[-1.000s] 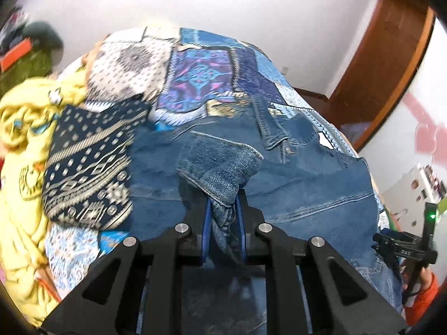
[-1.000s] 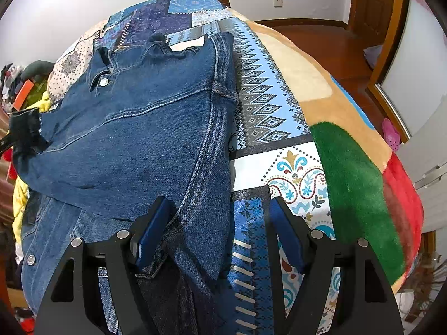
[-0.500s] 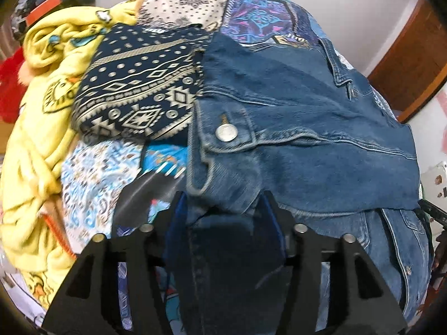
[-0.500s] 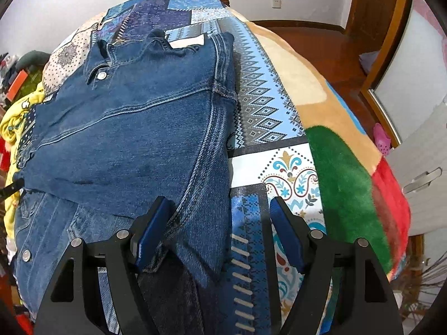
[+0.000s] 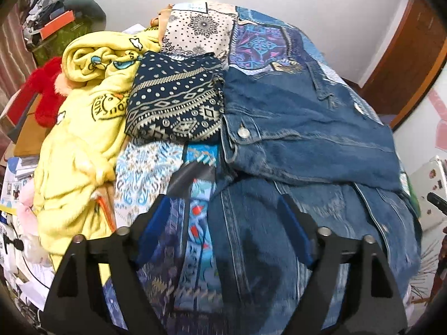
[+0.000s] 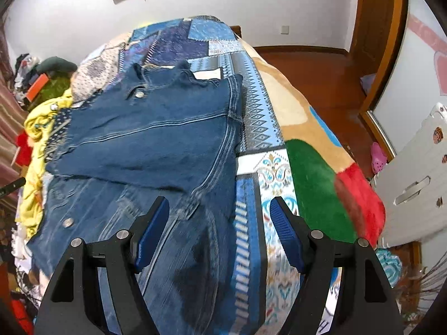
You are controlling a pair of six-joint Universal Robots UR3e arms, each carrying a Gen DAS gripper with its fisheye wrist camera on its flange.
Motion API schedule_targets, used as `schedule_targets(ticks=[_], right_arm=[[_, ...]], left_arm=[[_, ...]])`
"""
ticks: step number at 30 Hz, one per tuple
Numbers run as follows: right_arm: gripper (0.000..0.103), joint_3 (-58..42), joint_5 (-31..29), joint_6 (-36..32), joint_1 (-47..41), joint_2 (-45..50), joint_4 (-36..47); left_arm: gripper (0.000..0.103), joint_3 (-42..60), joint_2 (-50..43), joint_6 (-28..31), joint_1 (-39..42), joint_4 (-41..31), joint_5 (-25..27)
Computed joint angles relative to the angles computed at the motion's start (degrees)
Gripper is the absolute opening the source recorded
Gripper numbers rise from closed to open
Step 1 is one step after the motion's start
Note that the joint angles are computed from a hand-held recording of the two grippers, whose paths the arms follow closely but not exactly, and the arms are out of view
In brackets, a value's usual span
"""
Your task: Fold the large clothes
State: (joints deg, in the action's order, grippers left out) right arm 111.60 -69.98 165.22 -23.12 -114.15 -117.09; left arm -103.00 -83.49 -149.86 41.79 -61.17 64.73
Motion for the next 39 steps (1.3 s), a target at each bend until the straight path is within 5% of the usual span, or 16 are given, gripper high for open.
schedule_targets(ticks=[7,16,22,27,29,33,39], right_arm=[[0.076,8.13,5.45,-4.94,-7.04,-12.72,9.68],[0.076,13.02,8.59,-12.45,-15.24,-22.54,26.67],[0.076,13.07,15.26,-20.22,-23.53,-28.91,39.99],[0.053,13.50,18.81,-24.32,-26.33,-29.39,46.59],[0.048,14.08,18.65,-23.44,-25.42,-29.78,45.56],[0.019,11.77,19.89,-27.80,-26.92,-29.58,50.74],[0.012,10.30,21.26,-24.37,-21.01,-25.72,42.52]], left_arm=[[0.085,-8.16,5.60,5.69,4.38,-8.17,-1.42],[0.085,-17.12,6.77,5.92,9.17,-14.39,-3.92],[0.085,-18.26,8.04,11.17,15.55,-25.68,-8.38],[0.068,-18.33,12.77,16.53,16.57,-31.63,-9.21],[0.051,-18.42,14.46,16.48,16.21,-31.32,-9.54],[0.022,-17.08,15.89,15.42,15.71,-30.80,-10.57],[0.013,-12.61,17.39,11.20,11.79,-26.54,-13.25]])
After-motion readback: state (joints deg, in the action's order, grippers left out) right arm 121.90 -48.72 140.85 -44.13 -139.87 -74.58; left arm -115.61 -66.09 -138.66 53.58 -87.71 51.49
